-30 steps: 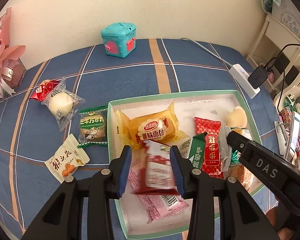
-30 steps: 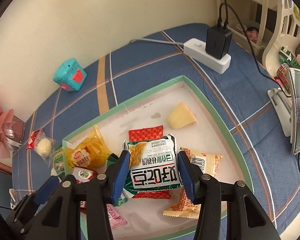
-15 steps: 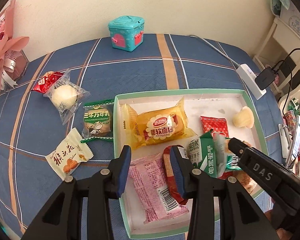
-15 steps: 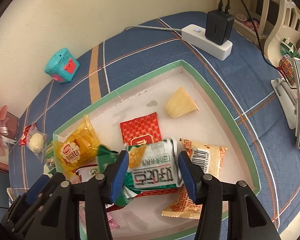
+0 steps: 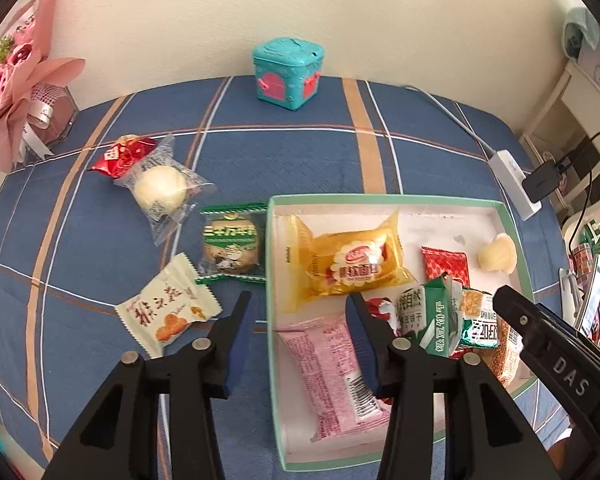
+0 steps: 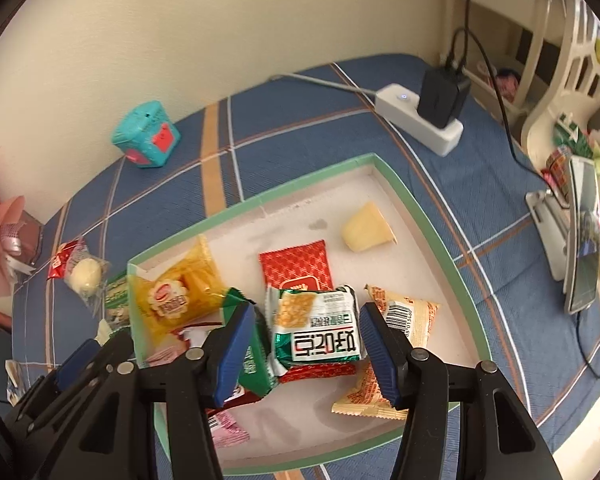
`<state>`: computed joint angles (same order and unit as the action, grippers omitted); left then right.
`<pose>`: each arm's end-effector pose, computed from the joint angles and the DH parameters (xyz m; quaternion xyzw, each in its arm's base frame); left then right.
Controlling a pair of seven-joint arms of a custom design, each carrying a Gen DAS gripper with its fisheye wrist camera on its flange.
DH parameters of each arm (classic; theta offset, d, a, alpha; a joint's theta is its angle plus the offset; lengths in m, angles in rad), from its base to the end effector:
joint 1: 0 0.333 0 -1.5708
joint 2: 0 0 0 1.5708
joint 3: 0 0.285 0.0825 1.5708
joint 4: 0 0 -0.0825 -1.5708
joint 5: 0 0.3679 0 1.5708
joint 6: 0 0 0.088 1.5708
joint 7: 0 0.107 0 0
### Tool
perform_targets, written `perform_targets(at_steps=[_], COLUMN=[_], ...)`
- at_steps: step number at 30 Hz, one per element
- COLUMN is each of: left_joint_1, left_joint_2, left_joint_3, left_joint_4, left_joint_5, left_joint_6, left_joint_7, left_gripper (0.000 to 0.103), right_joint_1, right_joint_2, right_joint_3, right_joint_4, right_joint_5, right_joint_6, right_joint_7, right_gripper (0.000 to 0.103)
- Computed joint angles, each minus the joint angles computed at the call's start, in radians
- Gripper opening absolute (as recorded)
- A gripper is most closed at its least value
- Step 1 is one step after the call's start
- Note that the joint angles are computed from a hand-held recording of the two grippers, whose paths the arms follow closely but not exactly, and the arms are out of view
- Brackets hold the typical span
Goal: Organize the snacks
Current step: 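Lower both bags into the tray and open both grippers, then move both open grippers away from the tray toward the remaining snacks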
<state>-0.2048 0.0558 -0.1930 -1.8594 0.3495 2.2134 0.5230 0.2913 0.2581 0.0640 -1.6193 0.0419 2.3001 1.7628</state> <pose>0.5476 -0.2158 0.4923 -0.8370 0.5059 -0.1377 0.1569 0.6126 0.2240 0.4940 -0.7366 0.6424 -0.0802 0.1957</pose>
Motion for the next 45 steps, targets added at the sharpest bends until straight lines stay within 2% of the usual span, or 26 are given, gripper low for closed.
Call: perform_targets(at_steps=[10,12,13,14,15,17,19,28,31,36,38,45], left_joint_1=[0.033,0.04,0.042,0.045,0.045,0.046,0.047,0.05,0.051,0.055,0.059,0.082], left_joint_2=[-0.09,-0.096,-0.096,-0.094,-0.089,-0.084,-0.084,-0.078,-0.083,-0.092,-0.099,-0.146], left_joint_3=[0.004,0.003,0.002,0.001,-0.002,-0.003,-0.001,0.001,0.002,0.002,0.004,0.009], left_joint_4=[-0.089,-0.098,-0.099,-0.097,-0.09,-0.084,-0.088,-0.089,-0.094,-0.105,-0.116,-0.172], left_joint_5=[-0.003,-0.009,-0.008,-0.005,0.003,0.01,0.007,0.021,0.032,0.05,0.05,0.042], left_joint_6=[0.025,0.03,0.027,0.018,-0.001,-0.025,-0.03,-0.057,-0.055,-0.046,-0.041,-0.022], left_joint_7=[-0.041,-0.044,-0.049,-0.056,-0.066,-0.073,-0.074,-0.081,-0.089,-0.106,-0.11,-0.132], left_gripper=[0.049,0.051,0.058,0.069,0.072,0.075,0.077,0.081,0.093,0.094,0.098,0.098], right_joint_1=[0.022,0.023,0.024,0.025,0.025,0.026,0.027,0.029,0.03,0.035,0.036,0.041], right_joint_2=[-0.034,-0.029,-0.027,-0.025,-0.023,-0.017,-0.014,-0.005,-0.009,-0.011,-0.012,-0.018], right_joint_3=[0.01,0.011,0.011,0.01,0.01,0.009,0.008,0.011,0.012,0.01,0.01,0.021], right_joint_4=[-0.022,-0.018,-0.016,-0.015,-0.014,-0.011,-0.011,-0.009,-0.018,-0.024,-0.028,-0.047], right_joint_5=[-0.027,-0.028,-0.029,-0.03,-0.031,-0.033,-0.037,-0.036,-0.036,-0.052,-0.053,-0.037], right_joint_6=[0.023,0.018,0.014,0.011,0.007,0.003,0.002,-0.002,0.011,0.022,0.029,0.061], right_joint_7=[-0.027,-0.03,-0.03,-0.031,-0.033,-0.033,-0.033,-0.061,-0.071,-0.073,-0.074,-0.1], right_gripper=[0.059,0.059,0.059,0.065,0.071,0.094,0.1,0.103,0.103,0.103,0.103,0.103])
